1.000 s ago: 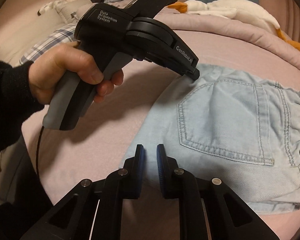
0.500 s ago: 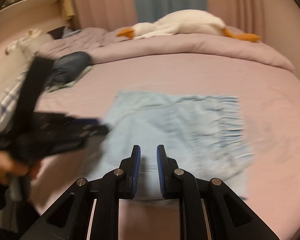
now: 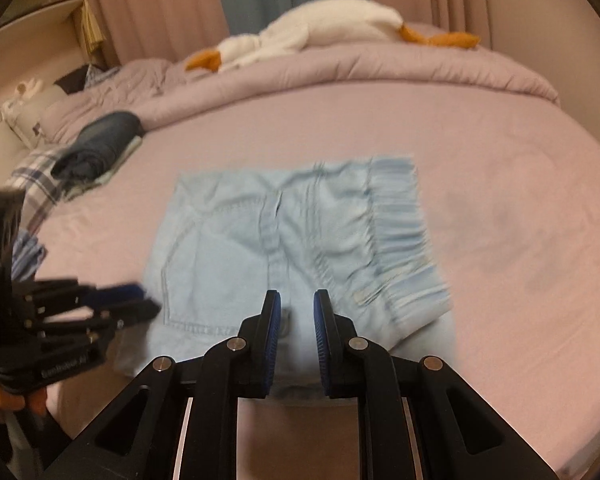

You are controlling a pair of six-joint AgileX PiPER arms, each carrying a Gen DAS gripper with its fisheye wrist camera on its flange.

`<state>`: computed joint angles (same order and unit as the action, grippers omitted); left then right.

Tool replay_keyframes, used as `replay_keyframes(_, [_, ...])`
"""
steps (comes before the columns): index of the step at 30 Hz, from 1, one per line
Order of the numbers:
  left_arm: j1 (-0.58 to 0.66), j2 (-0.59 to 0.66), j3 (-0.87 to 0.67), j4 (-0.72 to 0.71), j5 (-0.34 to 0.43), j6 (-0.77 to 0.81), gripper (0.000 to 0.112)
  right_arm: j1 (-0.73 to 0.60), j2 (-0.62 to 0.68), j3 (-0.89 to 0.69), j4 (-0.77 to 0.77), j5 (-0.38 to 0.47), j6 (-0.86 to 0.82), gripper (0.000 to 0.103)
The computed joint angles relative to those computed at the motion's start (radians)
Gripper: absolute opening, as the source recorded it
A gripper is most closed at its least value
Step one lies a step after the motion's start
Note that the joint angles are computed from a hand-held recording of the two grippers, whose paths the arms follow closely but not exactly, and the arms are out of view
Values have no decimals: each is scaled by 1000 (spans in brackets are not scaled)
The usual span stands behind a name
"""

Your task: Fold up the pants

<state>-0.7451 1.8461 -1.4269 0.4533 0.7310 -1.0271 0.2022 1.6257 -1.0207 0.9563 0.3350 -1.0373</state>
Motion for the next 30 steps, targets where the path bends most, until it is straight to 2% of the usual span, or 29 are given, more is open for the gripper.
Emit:
replay_keyframes(7, [-12, 12, 4, -12, 6, 5, 31, -52, 14, 11, 91, -3, -63, 18])
replay_keyframes(11, [-13, 17, 2, -12, 3, -6, 31, -5, 26, 12, -94, -65, 101, 18])
replay_keyframes(14, [-15, 17, 4, -9, 2, -9, 32, 4, 36, -2, -177, -66, 185, 18])
replay_keyframes(18, [-18, 5, 28, -6, -10, -24, 33, -25, 31, -17, -134, -7, 168, 18])
replay_keyframes(21, [-17, 1, 37, -6, -16, -31, 35, -43, 3, 0, -30, 11, 83, 18])
replay_keyframes(25, [-18, 1, 41, -4, -19, -46, 38, -33, -31, 41, 5, -63, 46, 18])
replay_keyframes(28, [-20, 0, 46, -1, -23, -56, 40, -40, 2, 16, -113, -48, 164, 18])
replay_keyframes(30, [-21, 0, 45, 1, -22, -61, 40, -24, 19, 11, -194, -69, 231, 18])
